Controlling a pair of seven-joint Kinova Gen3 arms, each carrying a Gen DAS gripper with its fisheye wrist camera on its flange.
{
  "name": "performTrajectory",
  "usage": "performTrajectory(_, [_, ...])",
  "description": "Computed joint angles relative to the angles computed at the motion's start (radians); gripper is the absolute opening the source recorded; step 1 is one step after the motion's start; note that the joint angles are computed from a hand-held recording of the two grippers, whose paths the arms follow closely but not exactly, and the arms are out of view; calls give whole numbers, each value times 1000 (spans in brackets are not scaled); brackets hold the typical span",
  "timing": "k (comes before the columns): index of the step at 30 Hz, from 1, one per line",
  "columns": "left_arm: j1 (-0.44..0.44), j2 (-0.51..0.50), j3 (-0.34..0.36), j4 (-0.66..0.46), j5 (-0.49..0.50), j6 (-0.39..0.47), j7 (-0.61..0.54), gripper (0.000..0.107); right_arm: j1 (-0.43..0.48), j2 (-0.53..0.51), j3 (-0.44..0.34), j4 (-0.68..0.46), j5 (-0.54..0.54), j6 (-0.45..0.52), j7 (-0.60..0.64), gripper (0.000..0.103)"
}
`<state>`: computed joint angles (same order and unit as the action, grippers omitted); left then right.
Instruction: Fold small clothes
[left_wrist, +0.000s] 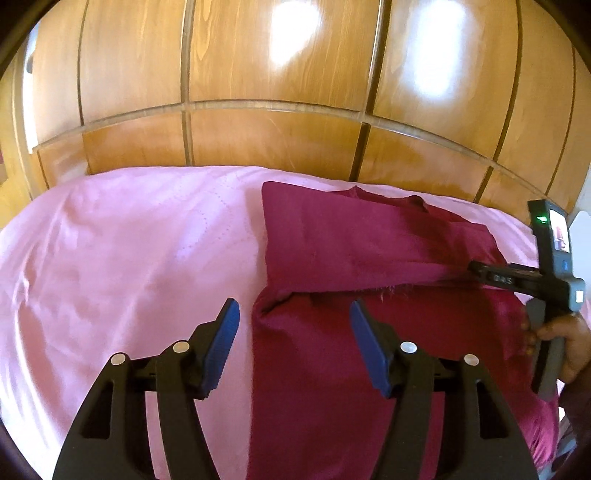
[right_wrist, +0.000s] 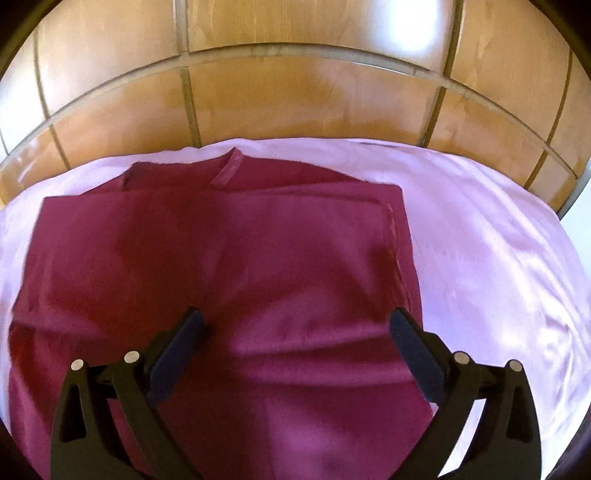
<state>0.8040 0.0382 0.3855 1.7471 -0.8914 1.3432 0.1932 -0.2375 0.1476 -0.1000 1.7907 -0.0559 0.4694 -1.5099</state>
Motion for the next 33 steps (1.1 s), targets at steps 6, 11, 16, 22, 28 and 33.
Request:
performTrajectory(6, [14, -19, 20, 26, 18, 8, 46, 62, 43, -76, -11, 101, -99, 39, 122, 101])
performTrajectory(11, [20, -32, 36, 60, 52, 3, 68, 62, 60, -128, 10, 180, -183, 61, 211, 101])
performTrajectory(16, [-2, -80, 47, 127, 130, -78, 83, 62, 73, -185, 44, 237, -260, 89, 308, 101])
performTrajectory(22, [3, -190, 50, 241, 210, -247, 73, 61, 98, -261, 127, 287, -349, 160, 460, 101])
performTrajectory(28, [-43, -259, 140, 299, 308, -355, -28, 61, 185, -279, 257, 296, -474, 340, 644, 100])
performTrajectory(33, [-55, -265, 195, 296, 377, -377, -106, 47, 274, -286, 314, 316, -501, 530, 784, 84])
